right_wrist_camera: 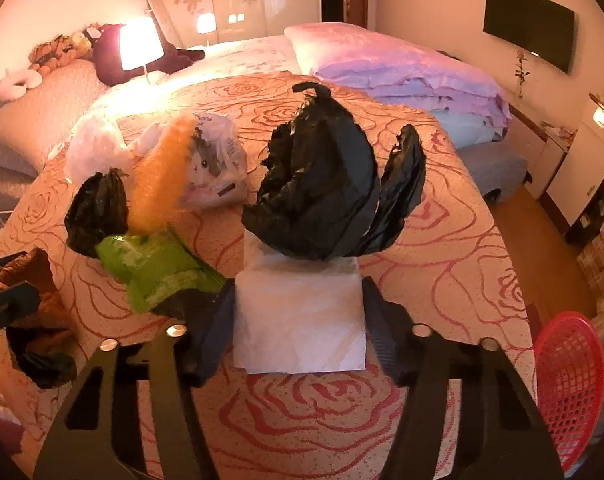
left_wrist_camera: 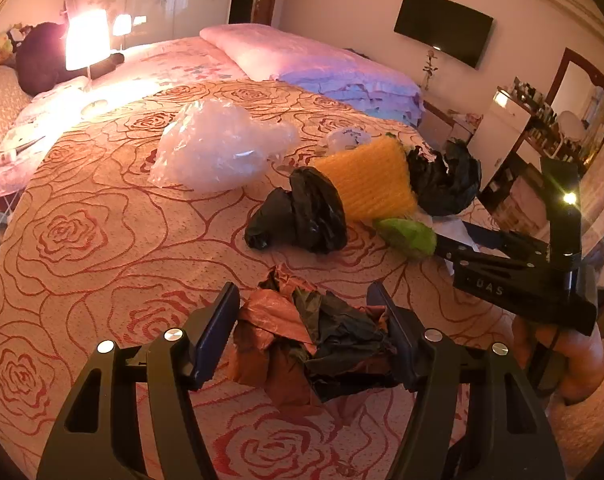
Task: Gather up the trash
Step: 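Grasp the white tissue with the right tool while the left tool holds the wrapper, then carry both items to the red wastebasket and open both tools to drop them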
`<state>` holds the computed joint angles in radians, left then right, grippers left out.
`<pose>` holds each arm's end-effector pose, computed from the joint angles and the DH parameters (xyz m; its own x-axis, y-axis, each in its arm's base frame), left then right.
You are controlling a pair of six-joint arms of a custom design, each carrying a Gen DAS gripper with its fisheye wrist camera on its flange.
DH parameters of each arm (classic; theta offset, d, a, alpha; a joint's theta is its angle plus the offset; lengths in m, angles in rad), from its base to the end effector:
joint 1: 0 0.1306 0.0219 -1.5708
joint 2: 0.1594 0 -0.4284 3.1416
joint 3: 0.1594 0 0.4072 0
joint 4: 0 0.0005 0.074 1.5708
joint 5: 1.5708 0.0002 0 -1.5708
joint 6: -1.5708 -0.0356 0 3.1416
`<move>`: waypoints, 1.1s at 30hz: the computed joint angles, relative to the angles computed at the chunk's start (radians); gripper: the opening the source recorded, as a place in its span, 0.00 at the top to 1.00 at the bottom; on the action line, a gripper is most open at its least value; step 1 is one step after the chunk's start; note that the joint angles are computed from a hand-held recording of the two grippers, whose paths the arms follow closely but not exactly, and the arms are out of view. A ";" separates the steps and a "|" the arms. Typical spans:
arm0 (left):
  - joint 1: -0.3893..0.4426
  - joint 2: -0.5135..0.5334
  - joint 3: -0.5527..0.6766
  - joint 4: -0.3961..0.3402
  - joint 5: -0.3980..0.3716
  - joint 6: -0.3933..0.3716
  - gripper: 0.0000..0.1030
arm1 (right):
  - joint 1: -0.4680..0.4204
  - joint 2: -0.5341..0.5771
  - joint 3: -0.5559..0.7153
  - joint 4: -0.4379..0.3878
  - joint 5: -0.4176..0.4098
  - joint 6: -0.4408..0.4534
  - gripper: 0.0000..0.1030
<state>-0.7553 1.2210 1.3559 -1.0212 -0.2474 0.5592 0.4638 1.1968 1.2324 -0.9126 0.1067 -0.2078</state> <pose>0.3062 -0.2770 0.5218 -0.7709 0.0194 -0.6366 0.1686 0.9701 -0.1746 0.3663 0.1784 0.4794 -0.7520 -0.1468 -0.6426 -0.2338 0.9709 0.0518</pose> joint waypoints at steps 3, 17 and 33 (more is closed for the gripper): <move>-0.004 -0.003 0.000 0.001 -0.005 0.000 0.38 | -0.007 -0.010 -0.007 -0.003 -0.009 -0.001 0.58; -0.022 -0.006 0.010 0.006 -0.023 -0.012 0.38 | -0.003 -0.091 -0.053 -0.041 -0.079 -0.020 0.73; -0.066 -0.018 0.029 0.043 -0.056 -0.038 0.38 | 0.012 -0.169 -0.052 -0.036 -0.059 -0.041 0.73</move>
